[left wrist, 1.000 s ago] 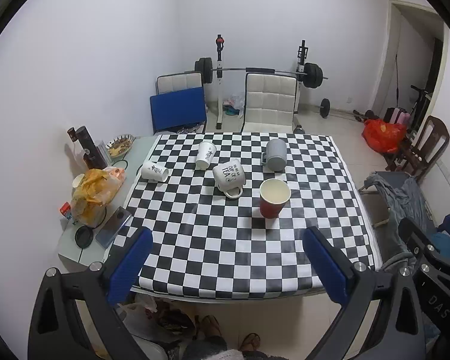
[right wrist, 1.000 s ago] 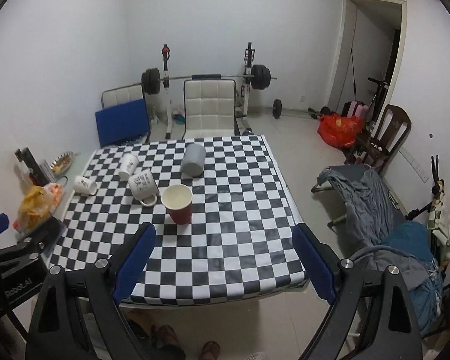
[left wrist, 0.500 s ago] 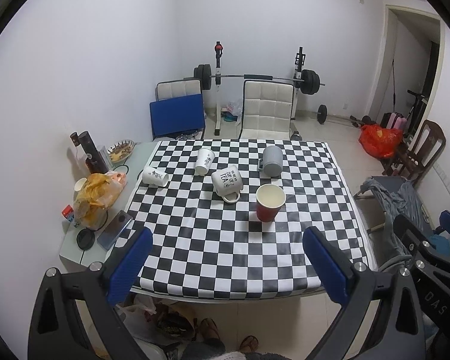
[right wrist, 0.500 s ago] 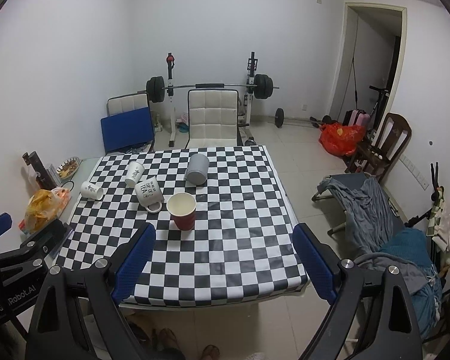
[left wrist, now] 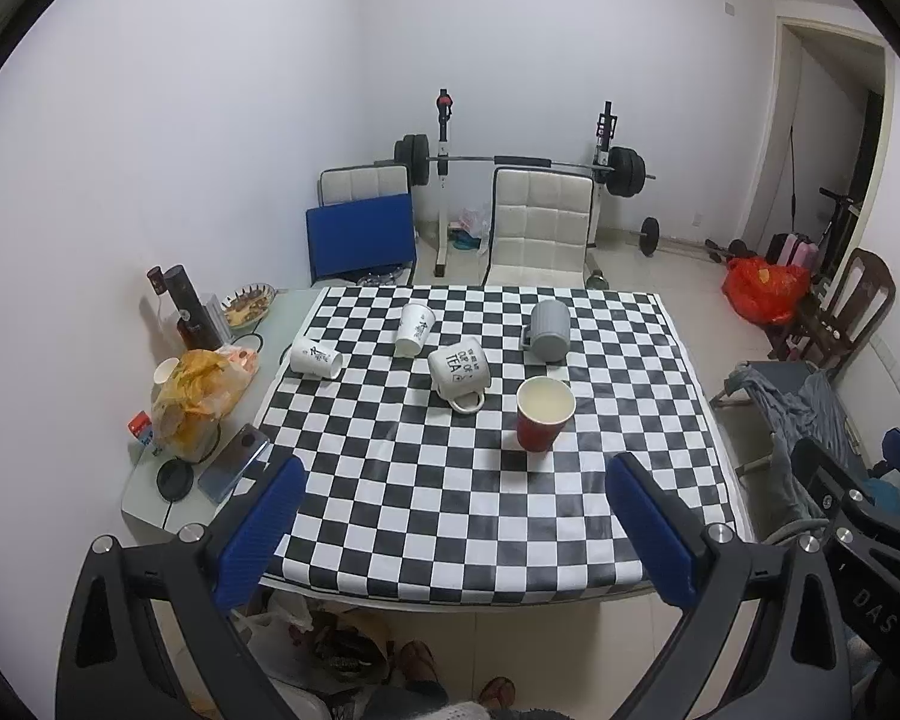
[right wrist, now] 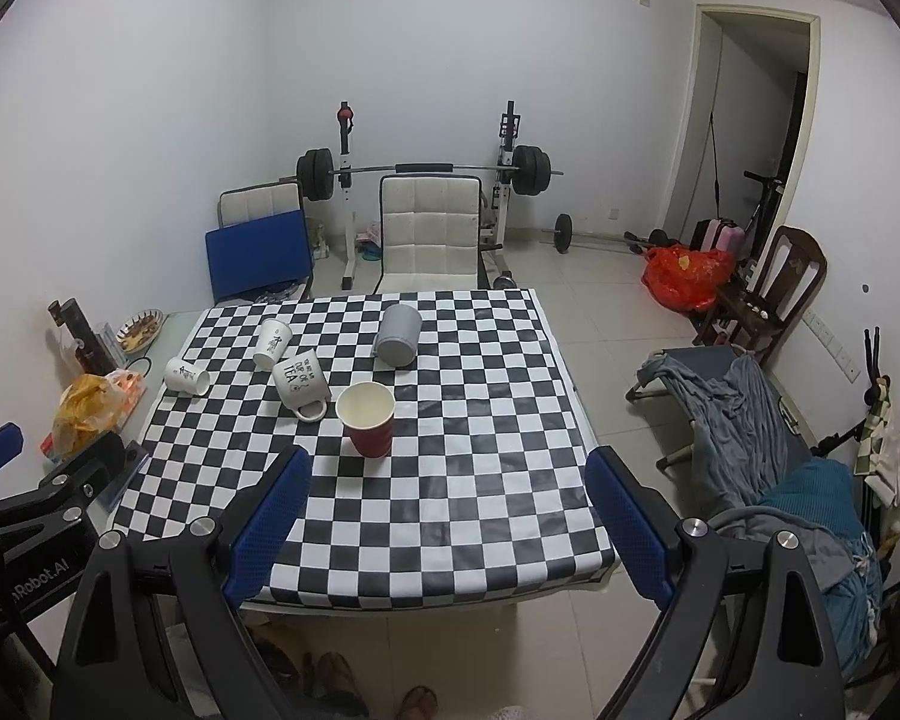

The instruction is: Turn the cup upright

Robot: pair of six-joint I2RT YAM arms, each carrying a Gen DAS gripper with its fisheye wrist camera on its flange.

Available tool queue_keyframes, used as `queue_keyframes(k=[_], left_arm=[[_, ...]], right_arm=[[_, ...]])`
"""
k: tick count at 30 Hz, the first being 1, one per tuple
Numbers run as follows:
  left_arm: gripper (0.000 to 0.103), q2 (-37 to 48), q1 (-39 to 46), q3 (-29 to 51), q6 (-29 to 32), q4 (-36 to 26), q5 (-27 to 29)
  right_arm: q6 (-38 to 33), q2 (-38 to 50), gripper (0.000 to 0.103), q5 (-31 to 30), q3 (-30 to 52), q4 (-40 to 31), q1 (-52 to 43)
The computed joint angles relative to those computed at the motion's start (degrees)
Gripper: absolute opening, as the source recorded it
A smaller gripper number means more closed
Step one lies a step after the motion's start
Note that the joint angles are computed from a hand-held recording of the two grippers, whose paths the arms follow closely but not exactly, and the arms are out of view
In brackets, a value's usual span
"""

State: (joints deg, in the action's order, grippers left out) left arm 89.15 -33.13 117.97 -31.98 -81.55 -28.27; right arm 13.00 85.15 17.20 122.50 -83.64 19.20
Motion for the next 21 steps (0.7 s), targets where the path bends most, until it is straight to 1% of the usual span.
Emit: queue_keyframes(k=[17, 21], left_arm=[[0.103, 1.0, -0.07, 1.92, -0.14, -0.75, -0.62], [0.103, 0.96, -0.01, 1.88, 0.02, -0.64, -0.51]], right_arm=[[-0.97, 0.76, 0.094, -1.04, 2.78, -1.53, -1.07], [-0.97, 0.41, 0.095, -0.92, 1.85, -0.92, -1.01]])
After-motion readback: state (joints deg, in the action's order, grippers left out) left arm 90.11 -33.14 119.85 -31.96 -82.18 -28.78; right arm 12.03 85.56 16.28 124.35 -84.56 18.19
